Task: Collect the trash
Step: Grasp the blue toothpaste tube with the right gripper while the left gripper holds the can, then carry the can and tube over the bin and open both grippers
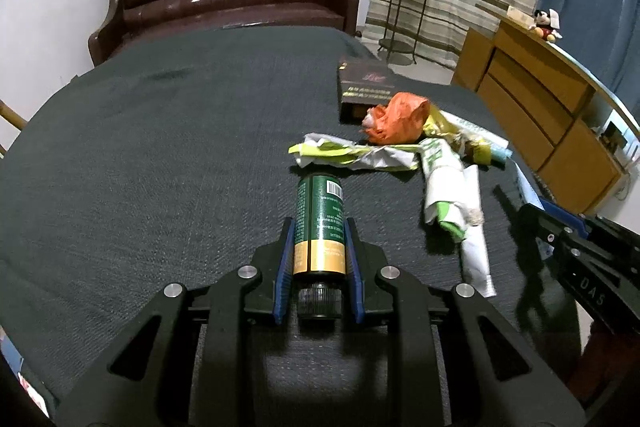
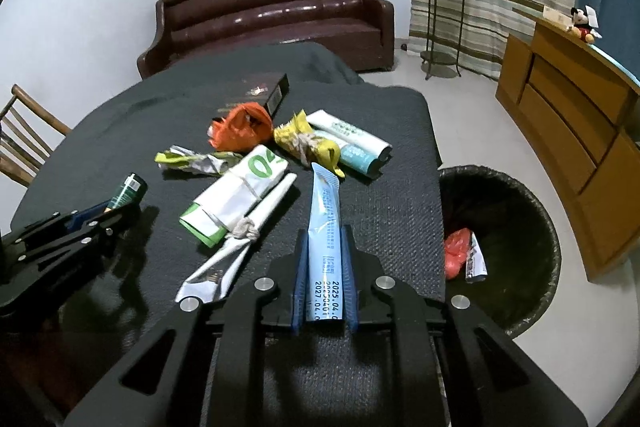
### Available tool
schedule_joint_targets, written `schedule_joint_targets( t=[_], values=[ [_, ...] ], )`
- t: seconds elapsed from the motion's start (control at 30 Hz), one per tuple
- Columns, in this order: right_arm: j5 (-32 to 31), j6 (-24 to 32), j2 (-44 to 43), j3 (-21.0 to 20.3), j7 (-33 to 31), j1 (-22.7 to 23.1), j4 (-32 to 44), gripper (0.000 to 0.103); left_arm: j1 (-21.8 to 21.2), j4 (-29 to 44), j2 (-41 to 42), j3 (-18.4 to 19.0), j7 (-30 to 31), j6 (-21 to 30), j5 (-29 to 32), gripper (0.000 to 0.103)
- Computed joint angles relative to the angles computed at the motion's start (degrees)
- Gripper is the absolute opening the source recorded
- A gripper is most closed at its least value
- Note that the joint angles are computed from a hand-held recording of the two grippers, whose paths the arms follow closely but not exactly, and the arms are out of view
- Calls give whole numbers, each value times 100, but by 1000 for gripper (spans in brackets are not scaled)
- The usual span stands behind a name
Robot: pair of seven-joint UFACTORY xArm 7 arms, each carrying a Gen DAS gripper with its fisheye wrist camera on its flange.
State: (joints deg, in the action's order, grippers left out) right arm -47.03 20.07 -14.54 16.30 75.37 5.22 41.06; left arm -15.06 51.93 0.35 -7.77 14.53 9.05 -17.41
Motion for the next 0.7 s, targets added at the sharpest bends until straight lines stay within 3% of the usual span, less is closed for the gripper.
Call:
schedule_joint_targets(
  t=[0.3,0.7],
  values=[
    [-264,59,-663,157,270,-375,-288,17,-312,-1,-171,-81,721,-341,-863,23],
    [-148,-87,-1383,291,229,-1114,-788,17,-639,386,129,-374,483,-610,-554,23]
  ],
)
